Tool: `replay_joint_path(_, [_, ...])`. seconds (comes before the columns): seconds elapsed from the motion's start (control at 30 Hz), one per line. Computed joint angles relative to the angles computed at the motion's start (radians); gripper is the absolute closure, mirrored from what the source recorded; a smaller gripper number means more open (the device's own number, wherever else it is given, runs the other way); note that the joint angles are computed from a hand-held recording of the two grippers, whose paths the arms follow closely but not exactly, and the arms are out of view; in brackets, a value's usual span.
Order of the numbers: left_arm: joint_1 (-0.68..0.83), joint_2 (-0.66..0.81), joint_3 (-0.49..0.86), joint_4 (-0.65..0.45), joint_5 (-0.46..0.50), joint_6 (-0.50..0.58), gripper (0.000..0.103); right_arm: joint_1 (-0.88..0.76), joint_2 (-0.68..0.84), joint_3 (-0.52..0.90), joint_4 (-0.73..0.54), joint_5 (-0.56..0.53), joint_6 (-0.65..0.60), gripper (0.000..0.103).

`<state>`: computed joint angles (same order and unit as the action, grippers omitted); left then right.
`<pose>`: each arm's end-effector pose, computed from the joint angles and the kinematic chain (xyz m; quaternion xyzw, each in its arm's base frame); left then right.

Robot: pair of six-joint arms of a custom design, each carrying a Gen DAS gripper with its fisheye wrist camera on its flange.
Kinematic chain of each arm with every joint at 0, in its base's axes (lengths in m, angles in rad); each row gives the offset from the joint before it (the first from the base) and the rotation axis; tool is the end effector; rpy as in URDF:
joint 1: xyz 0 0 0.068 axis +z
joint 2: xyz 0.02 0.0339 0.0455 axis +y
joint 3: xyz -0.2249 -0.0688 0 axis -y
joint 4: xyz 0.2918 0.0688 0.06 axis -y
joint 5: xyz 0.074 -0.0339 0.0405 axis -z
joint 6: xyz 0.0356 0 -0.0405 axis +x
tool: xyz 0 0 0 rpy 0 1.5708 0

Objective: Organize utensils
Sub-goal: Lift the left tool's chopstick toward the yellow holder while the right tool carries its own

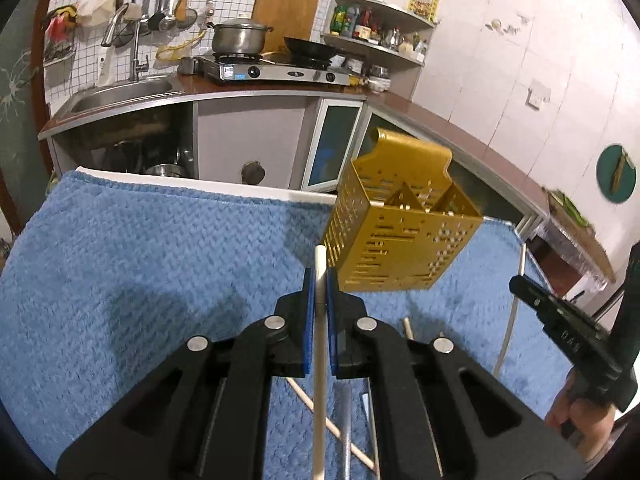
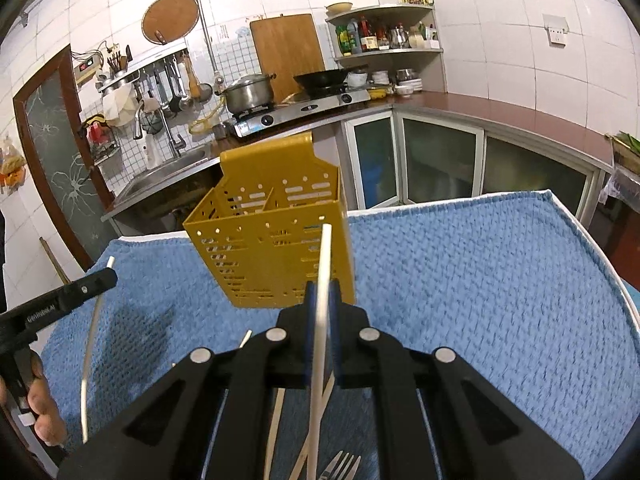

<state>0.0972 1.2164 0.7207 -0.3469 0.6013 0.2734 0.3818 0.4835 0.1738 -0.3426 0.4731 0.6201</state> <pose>0.2965 0.0087 0.1613 0.1836 0.8798 -0.2093 0.3853 0.1926 0.0599 0.1221 0.2067 0.8529 0.0227 0.4789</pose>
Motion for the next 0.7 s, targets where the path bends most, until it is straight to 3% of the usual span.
replay_joint_path(0.27, [0.024,-0.045,0.011,-0.014,0.096,0.005,0.099,-0.017,-0.101,0.003,-0.055,0.013,-0.035,0.097])
replay_joint_path(0.47, [-0.02,-0.121,-0.006,0.045,0.076,-0.045,0.099,-0.062,-0.228,0.005,-0.109,0.01,-0.087,0.097])
replay_joint_path(0.7, [-0.087,-0.176,0.057,0.063,0.027,-0.088,0.099,-0.159,-0.244,0.096,-0.092,-0.04,-0.179,0.097])
